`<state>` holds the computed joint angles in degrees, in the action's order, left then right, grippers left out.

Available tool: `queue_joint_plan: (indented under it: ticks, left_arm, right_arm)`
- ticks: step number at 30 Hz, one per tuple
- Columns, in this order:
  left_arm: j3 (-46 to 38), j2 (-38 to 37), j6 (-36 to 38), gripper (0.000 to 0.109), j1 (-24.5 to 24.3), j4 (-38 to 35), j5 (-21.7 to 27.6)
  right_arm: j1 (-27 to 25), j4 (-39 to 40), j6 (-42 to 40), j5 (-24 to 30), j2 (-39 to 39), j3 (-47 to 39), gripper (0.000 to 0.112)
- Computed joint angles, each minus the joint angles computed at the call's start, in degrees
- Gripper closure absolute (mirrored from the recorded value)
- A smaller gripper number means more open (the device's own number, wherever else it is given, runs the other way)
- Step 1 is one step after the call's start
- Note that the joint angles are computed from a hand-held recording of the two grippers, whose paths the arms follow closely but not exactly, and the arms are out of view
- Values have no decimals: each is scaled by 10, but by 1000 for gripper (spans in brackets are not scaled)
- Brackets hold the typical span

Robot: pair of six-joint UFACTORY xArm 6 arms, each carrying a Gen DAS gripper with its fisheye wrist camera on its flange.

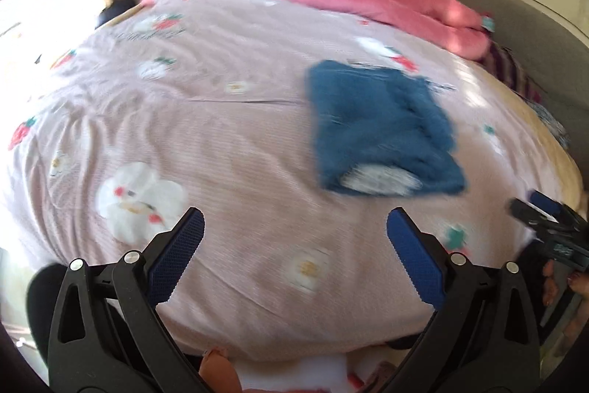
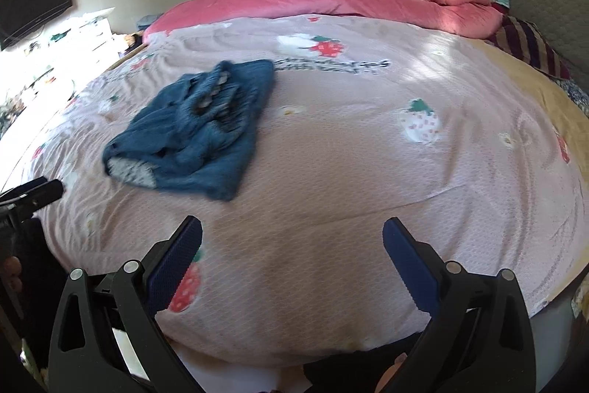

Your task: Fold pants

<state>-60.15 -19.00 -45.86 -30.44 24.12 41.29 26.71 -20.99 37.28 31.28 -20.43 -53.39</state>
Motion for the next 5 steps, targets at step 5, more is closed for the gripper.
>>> queue_joint_plan:
  ticks: [5]
  left_arm:
    - [-74,78,17,15,96,58,65]
  right_arm:
    - [-105,-56,24,34,61,-65,14]
